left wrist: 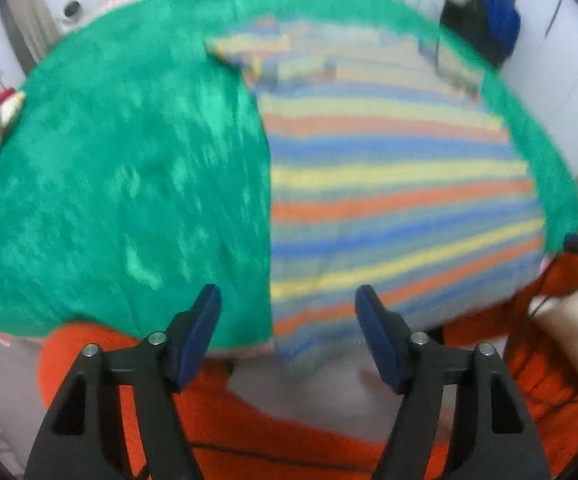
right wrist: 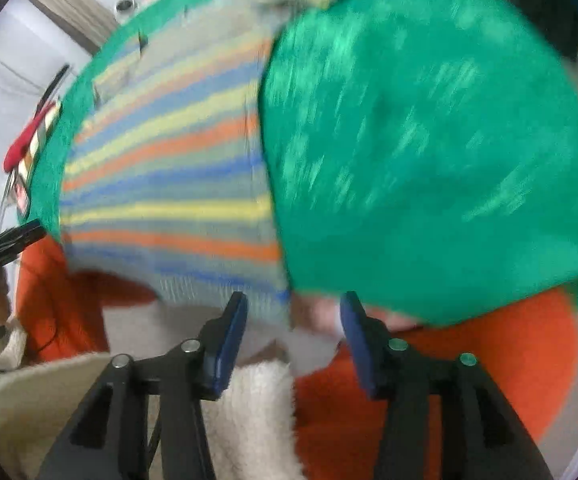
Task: Fold small clothes
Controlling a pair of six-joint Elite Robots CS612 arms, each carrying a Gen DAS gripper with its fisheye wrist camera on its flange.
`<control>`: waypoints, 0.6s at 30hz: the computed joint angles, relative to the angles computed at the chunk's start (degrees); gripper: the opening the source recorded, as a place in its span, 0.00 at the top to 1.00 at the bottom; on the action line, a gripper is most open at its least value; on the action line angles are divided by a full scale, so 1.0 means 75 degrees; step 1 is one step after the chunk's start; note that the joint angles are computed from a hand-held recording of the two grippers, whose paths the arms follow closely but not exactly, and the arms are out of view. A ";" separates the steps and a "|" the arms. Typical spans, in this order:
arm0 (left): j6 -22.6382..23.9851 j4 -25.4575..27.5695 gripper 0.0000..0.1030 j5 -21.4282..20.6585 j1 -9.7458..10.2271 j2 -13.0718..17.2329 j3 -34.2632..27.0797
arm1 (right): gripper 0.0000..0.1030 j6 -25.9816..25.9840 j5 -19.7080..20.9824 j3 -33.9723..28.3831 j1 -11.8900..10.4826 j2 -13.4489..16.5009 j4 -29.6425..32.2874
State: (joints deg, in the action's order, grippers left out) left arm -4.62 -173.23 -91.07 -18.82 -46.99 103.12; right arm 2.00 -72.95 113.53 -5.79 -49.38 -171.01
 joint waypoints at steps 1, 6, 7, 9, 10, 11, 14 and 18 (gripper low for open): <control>-0.0099 -0.0302 0.26 0.0023 -0.0010 0.0009 -0.0005 | 0.40 0.0151 -0.0302 0.0081 0.0028 -0.0045 -0.0578; -0.0657 -0.1718 0.08 0.0112 0.0251 0.0569 -0.0661 | 0.30 0.0805 -0.1533 -0.0140 0.0220 0.0322 -0.2794; -0.0773 -0.1888 0.08 0.0156 0.0239 0.0719 -0.0800 | 0.30 0.0883 -0.1790 -0.0307 0.0288 0.0516 -0.3142; -0.0762 -0.2005 0.08 0.0034 0.0387 0.0907 -0.0939 | 0.30 0.1106 -0.2357 -0.0625 0.0471 0.0875 -0.3620; -0.0802 -0.2009 0.08 0.0046 0.0366 0.1035 -0.1061 | 0.30 0.1227 -0.2564 -0.0793 0.0548 0.1065 -0.3800; -0.0850 -0.1976 0.08 0.0120 0.0354 0.1213 -0.1223 | 0.30 0.1258 -0.2656 -0.0839 0.0566 0.1143 -0.3918; -0.0898 -0.1596 0.08 0.0360 0.0350 0.1404 -0.1345 | 0.30 0.1319 -0.3202 -0.1166 0.0720 0.1506 -0.4091; -0.0738 -0.1544 0.03 0.0522 0.0354 0.1541 -0.1320 | 0.25 0.1241 -0.2961 -0.1235 0.0665 0.1613 -0.3783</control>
State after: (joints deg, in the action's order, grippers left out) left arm -10.16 -184.81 -87.16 -16.16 -35.43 93.21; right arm 11.31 -95.16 104.26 -0.80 -37.28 -199.39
